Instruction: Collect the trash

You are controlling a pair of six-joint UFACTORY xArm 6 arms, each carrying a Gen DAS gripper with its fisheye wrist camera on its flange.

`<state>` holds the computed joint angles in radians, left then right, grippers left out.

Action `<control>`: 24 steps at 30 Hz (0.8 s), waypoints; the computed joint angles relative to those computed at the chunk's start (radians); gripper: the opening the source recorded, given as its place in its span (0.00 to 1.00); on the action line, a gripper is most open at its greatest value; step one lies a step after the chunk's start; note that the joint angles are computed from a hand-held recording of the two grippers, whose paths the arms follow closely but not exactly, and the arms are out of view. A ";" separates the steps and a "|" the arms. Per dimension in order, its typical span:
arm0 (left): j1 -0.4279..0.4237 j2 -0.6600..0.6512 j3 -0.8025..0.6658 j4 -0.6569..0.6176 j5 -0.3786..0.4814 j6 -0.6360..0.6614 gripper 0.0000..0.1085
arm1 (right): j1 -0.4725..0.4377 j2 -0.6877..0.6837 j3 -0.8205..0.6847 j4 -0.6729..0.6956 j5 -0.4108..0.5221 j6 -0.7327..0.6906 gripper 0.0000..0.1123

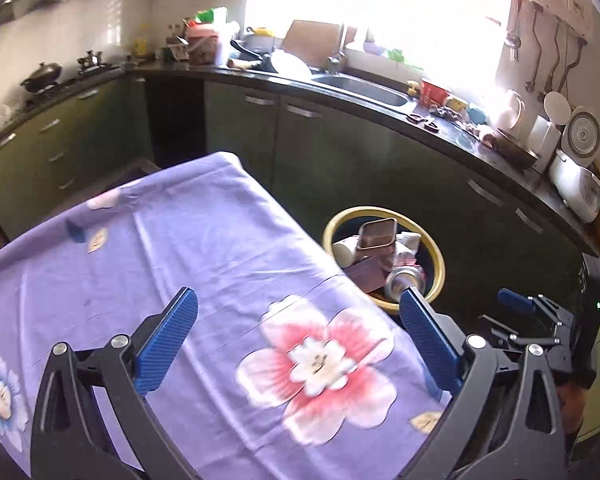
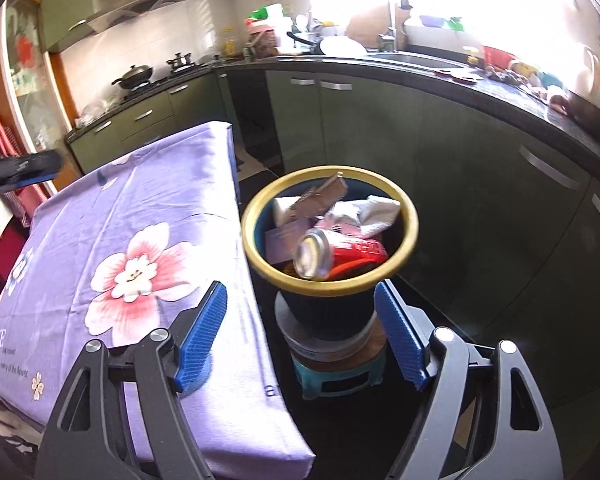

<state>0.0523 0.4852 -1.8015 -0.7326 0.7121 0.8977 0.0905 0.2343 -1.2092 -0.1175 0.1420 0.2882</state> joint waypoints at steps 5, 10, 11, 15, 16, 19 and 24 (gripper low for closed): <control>0.106 -0.217 0.307 -0.126 -0.208 0.149 0.89 | 0.045 0.001 -0.012 -0.084 -0.025 0.052 0.78; 0.205 -0.346 0.466 -0.289 -0.319 0.261 0.89 | 0.068 -0.026 -0.009 -0.309 -0.048 0.244 0.86; 0.218 -0.368 0.495 -0.311 -0.353 0.274 0.89 | 0.069 -0.038 -0.007 -0.381 -0.049 0.308 0.87; 0.267 -0.423 0.560 -0.404 -0.426 0.337 0.89 | 0.074 -0.098 0.008 -0.662 -0.029 0.557 0.87; 0.275 -0.434 0.571 -0.436 -0.437 0.359 0.89 | 0.078 -0.115 0.015 -0.708 -0.019 0.596 0.87; 0.300 -0.466 0.599 -0.535 -0.450 0.451 0.89 | 0.088 -0.165 0.044 -0.801 -0.003 0.675 0.87; 0.316 -0.519 0.645 -0.652 -0.463 0.566 0.89 | 0.101 -0.226 0.098 -0.852 0.002 0.726 0.87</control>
<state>0.3679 -0.0335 -1.1568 -1.3848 0.2492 1.4638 0.1915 0.0085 -1.1110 -0.9692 0.1438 1.0142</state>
